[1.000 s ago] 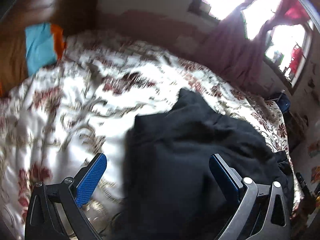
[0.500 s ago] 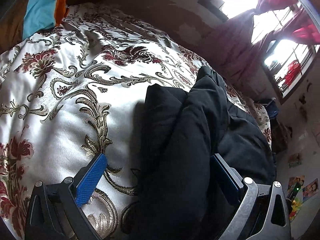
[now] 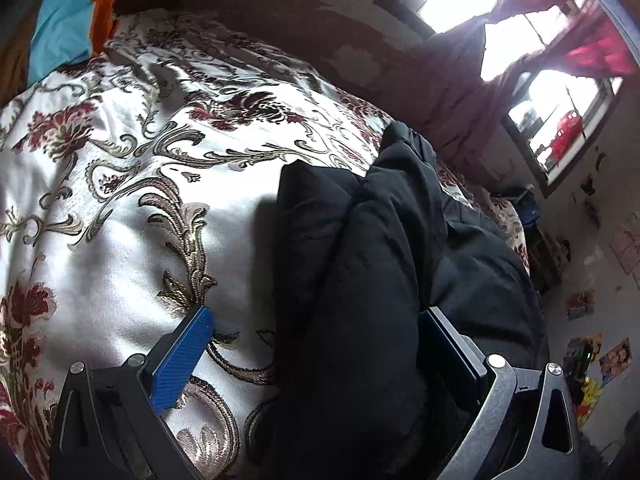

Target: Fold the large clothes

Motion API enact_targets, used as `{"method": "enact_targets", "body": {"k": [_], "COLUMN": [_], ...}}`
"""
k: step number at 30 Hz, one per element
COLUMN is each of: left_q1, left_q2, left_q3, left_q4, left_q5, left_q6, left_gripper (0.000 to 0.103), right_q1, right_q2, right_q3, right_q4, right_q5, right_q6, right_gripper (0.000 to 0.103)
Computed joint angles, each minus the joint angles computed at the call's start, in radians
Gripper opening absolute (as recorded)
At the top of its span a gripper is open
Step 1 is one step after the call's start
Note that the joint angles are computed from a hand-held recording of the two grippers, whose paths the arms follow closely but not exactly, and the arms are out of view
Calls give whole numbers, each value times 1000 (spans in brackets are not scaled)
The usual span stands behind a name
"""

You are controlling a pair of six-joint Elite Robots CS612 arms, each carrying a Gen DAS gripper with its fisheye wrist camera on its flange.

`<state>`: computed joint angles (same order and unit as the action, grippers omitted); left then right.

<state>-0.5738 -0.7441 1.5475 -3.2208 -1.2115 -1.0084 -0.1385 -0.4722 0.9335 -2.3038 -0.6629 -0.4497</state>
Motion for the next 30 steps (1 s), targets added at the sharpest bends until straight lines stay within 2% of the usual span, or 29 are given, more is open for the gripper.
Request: {"method": "enact_targets", "body": {"k": [2, 4, 8, 11, 15, 18, 22, 24, 26, 27, 29, 30], "left_q1": [-4, -6, -5, 0, 13, 29, 37, 41, 37, 34, 25, 22], "left_q2": [2, 3, 4, 0, -6, -2, -1, -4, -10, -14, -25, -30], "left_q3": [0, 1, 1, -5, -21, -37, -40, -42, -52, -59, -69, -65], "left_q4": [-3, -9, -18, -4, 30, 46, 44, 56, 109, 148, 204, 204], "left_q5": [11, 17, -3, -54, -157, -269, -313, -330, -314, -302, -281, -273], "left_q6": [19, 29, 60, 119, 188, 207, 171, 123, 93, 86, 79, 71], "left_gripper": [103, 103, 103, 103, 103, 103, 103, 102, 98, 95, 77, 73], "right_q1": [5, 10, 13, 20, 40, 48, 57, 60, 70, 70, 67, 66], "right_q2": [5, 9, 21, 34, 41, 35, 32, 13, -13, -23, -41, -54], "right_q3": [-33, -58, -103, -133, -142, -138, -144, -110, -69, -53, -26, -5], "right_q4": [135, 216, 358, 392, 363, 363, 364, 321, 267, 250, 221, 200], "right_q5": [20, 14, 43, 30, -22, -52, -93, -120, -165, -169, -160, -155], "right_q6": [-94, -153, -218, -195, -128, -88, -9, 28, 50, 62, 89, 111], "right_gripper": [102, 102, 102, 102, 102, 103, 102, 96, 73, 66, 43, 39]}}
